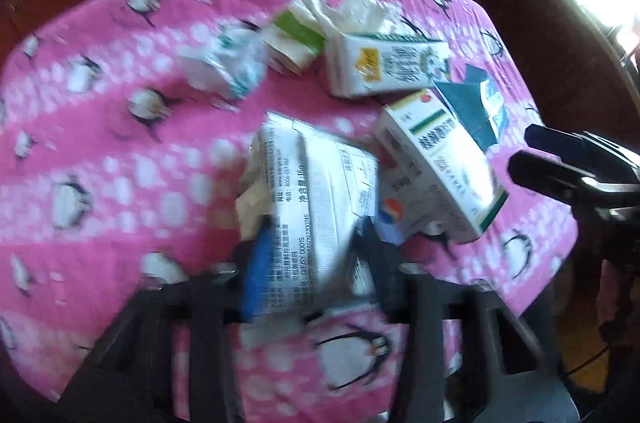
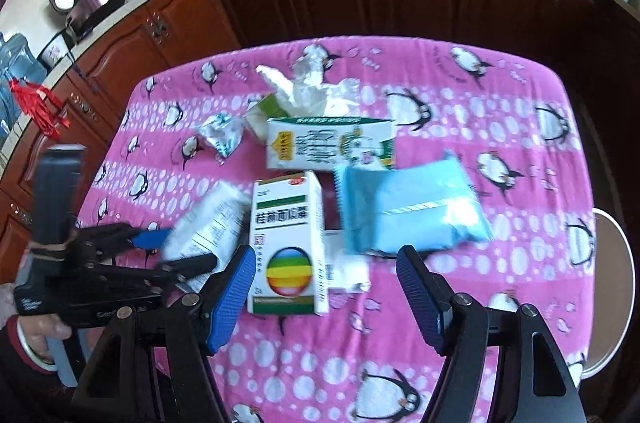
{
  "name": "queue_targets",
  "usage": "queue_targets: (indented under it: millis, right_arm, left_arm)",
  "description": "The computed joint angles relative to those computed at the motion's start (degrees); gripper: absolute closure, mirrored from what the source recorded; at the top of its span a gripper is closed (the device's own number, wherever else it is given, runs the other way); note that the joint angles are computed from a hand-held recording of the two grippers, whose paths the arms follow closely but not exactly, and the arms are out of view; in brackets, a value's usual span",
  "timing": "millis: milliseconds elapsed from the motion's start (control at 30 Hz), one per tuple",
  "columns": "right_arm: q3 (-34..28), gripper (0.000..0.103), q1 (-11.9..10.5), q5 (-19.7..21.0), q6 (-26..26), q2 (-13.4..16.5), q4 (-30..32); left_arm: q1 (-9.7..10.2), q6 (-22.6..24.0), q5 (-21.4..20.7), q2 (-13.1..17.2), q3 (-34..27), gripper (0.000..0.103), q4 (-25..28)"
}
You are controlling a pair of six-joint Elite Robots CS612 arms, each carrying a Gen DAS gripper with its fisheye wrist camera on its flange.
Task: Collect trash
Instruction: 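Grasp the white medicine box with the right tool while the left tool grasps the foil packet, then carry the medicine box and foil packet over the white bin with both tools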
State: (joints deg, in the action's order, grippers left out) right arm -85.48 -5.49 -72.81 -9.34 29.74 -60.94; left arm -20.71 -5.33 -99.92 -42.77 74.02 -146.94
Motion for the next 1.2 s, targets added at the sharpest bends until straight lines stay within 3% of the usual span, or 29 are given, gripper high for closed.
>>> queue_targets:
  millis: [133,300,333,400,700,1200]
  right_arm:
    - [1.61,0.033,1.11,0.31,-1.65,-0.24,0.07]
    - [4.44,0.034,2.83,-2.68,-3.91,-0.62,0.37]
    - [4.91,0.049,3.09,-3.53,-4.26,-0.69,0.78]
    - [4.99,0.052,3.17,-3.48,-4.35,-0.43,1.14]
    - [-0.58,0.053,1.22,1.26,-3.88,0.91,-2.14]
    - [-7.48,0.053,-4.40,-1.37,2.43,1.46,-4.55]
  left_arm:
    - [0.85,0.19,0.65,-0.78,1.20,0.066,-1.93]
    - [1.40,-1.89,0.66,-1.15,2.19,0.066,-3.53]
    - [1.46,-2.06,0.65,-1.22,2.31,0.066,-3.81]
    - [1.41,-1.96,1.35,-1.56,2.86,0.066,-4.84]
    - [0.05,-1.16,1.81,-2.90,3.37,0.066,-9.62]
    - [-4.35,2.05,-0.32,-2.49,-1.04,0.066,-10.74]
